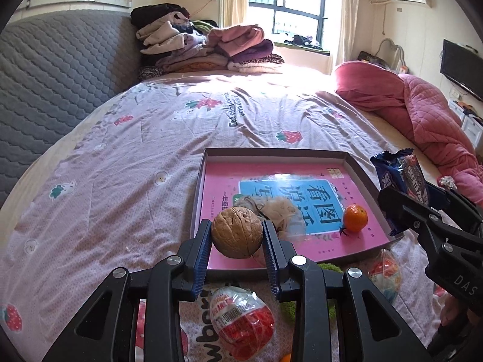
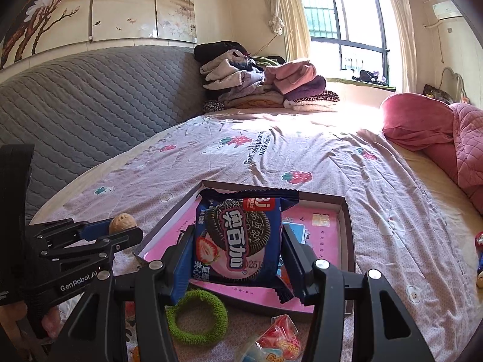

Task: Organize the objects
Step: 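Carry the walnut over the tray with left gripper while right gripper carries the cookie packet over it, then lower the walnut into the tray with left gripper while right gripper lowers the packet beside the mesh bag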

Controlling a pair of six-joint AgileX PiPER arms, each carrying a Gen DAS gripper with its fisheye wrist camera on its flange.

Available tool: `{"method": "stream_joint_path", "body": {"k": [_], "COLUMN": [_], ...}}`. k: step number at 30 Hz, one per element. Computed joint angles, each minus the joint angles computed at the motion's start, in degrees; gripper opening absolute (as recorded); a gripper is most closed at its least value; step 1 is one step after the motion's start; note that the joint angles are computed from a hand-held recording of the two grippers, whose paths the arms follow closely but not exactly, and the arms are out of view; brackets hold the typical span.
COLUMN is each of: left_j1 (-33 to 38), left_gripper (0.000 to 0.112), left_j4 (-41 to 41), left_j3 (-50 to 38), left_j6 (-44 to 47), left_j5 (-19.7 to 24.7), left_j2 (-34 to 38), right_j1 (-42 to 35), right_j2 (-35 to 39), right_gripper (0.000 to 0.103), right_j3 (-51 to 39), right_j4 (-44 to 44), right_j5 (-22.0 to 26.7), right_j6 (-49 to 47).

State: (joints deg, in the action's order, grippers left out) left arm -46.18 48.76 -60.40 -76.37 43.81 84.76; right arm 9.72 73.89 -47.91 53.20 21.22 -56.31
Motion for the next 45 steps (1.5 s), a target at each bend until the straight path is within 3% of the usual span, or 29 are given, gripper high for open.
{"method": "stream_joint_path", "body": {"k": [21,45], "left_j1": [9.3,13.2], "left_gripper": [0.034,0.034], "left_j4": [-10.2,-18.4], "left_j3": [-9.4,-11.1], "left_j6": [14.3,23.8], "left_j5": [-4.7,-7.0], "left_j2": [9.6,16.6], "right_j1": [2.3,6.2], "right_j2": [8.4,17.1], "right_gripper": [0.054,0.054], "right_j3": [-3.7,-6.7], "right_j4": [-1.3,-25.8], "right_j5": [-3.6,-4.6], "right_j6": [0.3,25.6]}}
